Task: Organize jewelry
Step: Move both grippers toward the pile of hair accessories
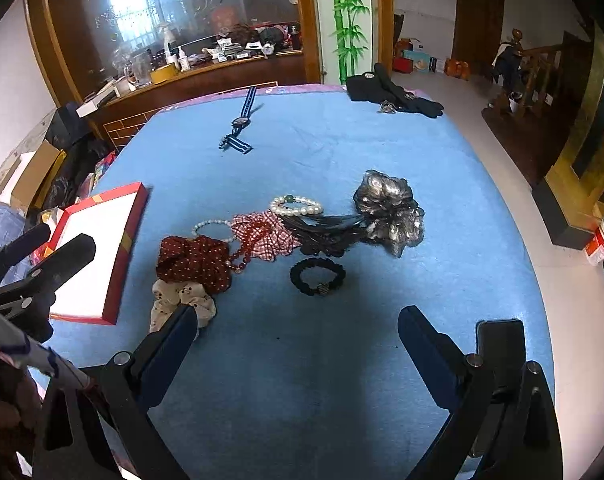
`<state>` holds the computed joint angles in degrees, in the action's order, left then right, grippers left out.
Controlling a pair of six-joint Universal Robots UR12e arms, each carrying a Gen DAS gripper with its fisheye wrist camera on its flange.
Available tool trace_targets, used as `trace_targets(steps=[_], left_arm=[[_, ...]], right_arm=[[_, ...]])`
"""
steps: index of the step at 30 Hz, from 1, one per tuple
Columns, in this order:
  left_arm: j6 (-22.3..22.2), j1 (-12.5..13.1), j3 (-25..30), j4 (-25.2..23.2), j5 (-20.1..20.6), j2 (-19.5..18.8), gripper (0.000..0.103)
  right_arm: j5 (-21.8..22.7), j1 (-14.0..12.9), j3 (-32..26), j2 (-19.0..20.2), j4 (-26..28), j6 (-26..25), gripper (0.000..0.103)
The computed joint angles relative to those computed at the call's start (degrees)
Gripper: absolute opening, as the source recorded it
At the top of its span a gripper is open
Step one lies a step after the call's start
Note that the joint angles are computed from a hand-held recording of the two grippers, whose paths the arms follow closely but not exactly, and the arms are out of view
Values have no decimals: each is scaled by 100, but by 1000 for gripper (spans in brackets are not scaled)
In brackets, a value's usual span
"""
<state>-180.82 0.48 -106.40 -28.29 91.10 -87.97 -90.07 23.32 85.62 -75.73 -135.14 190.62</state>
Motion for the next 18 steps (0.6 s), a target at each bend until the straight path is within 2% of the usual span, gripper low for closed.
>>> trace_targets(steps=[3,18], left_arm=[[-3,25,43,-156,-12,-10,95],[70,38,87,-189,-102,-46,95]], right_arm=[[-11,-2,4,-8,-29,72,102],[-65,-29,4,-37,-55,216,102]])
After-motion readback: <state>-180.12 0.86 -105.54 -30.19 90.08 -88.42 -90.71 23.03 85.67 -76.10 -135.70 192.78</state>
